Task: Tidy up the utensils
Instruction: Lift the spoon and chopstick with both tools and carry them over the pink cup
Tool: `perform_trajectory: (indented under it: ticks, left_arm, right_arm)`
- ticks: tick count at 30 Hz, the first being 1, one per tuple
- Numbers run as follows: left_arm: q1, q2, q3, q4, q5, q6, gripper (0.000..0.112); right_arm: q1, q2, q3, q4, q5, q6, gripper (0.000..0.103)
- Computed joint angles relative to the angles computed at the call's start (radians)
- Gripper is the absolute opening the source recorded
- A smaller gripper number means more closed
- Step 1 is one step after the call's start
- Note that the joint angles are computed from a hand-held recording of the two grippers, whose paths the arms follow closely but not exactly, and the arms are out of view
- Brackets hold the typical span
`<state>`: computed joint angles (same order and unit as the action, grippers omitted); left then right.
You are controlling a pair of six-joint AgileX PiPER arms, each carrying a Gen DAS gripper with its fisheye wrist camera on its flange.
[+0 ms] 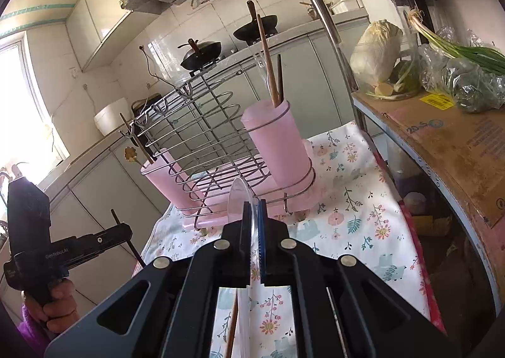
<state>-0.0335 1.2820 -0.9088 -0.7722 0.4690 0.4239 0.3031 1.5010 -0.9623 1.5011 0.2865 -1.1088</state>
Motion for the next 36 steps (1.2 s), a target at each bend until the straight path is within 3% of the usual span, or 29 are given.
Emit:
perform_trajectory:
  ticks: [18,29,36]
  left_arm:
    - [0.06,-0.049,-0.032,0.012,0.012,-0.015,0.004]
    - [0.098,-0.076,-0.068,0.026,0.019,-0.024,0.004]
    - [0.133,-0.064,-0.116,-0.001,0.025,0.001,0.004]
  right_arm:
    - [-0.015,-0.024,-0.012,-0.019,0.005,0.028,0.004]
    - [-0.09,-0.014,-0.081,-0.055,0.102,0.112,0.004]
    - [-0.09,-0.005,-0.155,-0.103,0.078,0.151,0.004]
